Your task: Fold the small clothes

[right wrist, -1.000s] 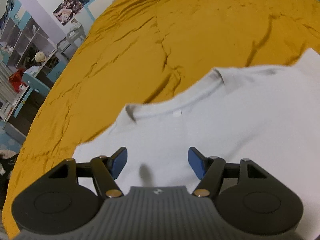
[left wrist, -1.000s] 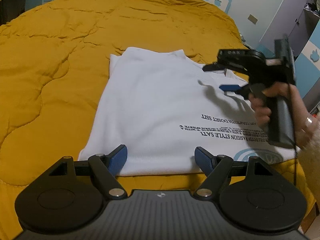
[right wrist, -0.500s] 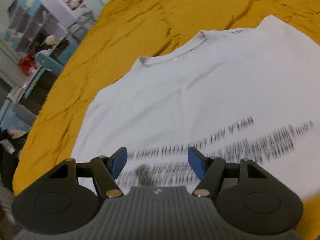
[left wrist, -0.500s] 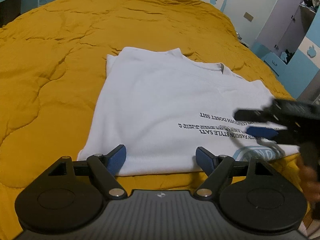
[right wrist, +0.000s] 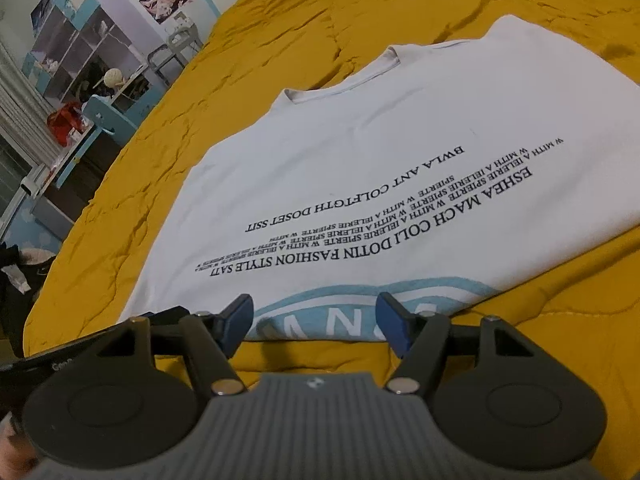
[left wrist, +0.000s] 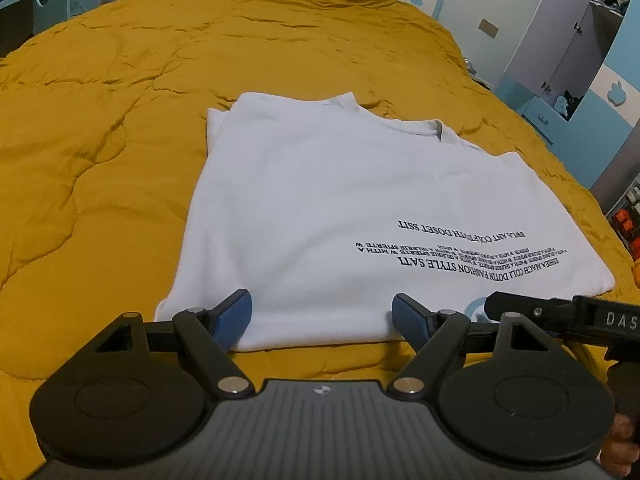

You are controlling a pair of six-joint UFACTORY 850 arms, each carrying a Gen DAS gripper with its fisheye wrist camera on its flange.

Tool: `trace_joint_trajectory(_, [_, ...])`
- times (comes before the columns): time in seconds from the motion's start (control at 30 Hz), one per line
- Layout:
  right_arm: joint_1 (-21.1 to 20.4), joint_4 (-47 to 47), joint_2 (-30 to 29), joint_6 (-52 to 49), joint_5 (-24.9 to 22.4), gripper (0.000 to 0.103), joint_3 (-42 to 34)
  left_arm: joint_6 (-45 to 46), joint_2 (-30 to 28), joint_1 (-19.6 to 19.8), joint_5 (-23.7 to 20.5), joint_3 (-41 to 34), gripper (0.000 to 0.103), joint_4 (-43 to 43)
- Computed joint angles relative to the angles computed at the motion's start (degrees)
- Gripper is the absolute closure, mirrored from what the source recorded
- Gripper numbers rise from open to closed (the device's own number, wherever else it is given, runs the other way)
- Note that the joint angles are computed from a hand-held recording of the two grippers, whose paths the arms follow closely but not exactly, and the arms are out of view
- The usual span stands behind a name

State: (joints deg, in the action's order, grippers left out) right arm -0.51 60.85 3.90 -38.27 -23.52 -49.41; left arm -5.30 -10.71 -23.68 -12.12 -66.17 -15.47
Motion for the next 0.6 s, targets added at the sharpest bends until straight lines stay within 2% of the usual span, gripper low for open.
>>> trace_joint_trajectory(0.13, [0.24,3.55,0.73,-4.91,1.26,0.039,1.32,9.79,-0.14,0.53,0.09,0.27,0.004,-9.07])
trace_joint_trajectory(0.2, [0.03,6.96,1.4,-7.26,1.51,0.039,2.34,12.06,-0.42,0.66,-0.69,-0.06,0.003,-9.72])
trace_joint_trajectory(0.33, [-1.08,14.57,2.42,-12.58,1.07,0.039,3.94,16.71,-0.5,1.63,-4.03,-1.45,0.004,-13.31])
trace_joint_trajectory(0.4, [-1.33,16.39,3.4,-13.48,0.87,0.039,4.42,19.08,-0.34,2.81,-6.79,-2.52,0.008,-16.27])
trace_joint_trajectory(0.43, [-1.78,17.03,4.0,-13.59,-0.41,0.036,4.45,19.64,-0.5,3.63,-8.72,-3.47,0.008,-16.57])
trace_joint_trajectory(0.5, [-2.94,20.3,4.94,-18.6,-6.19,0.033,4.32,19.07,-0.7,5.25,-11.14,-4.96,0.008,-15.81])
trace_joint_trajectory(0.53, [-2.27,20.57,5.88,-21.02,-6.49,0.033,4.31,18.97,-0.85,6.34,-12.21,-5.7,0.008,-16.25])
trace_joint_trajectory(0.6, [1.73,19.21,8.31,-27.87,-1.03,0.031,4.47,17.51,-1.78,8.62,-14.33,-7.69,0.008,-16.63])
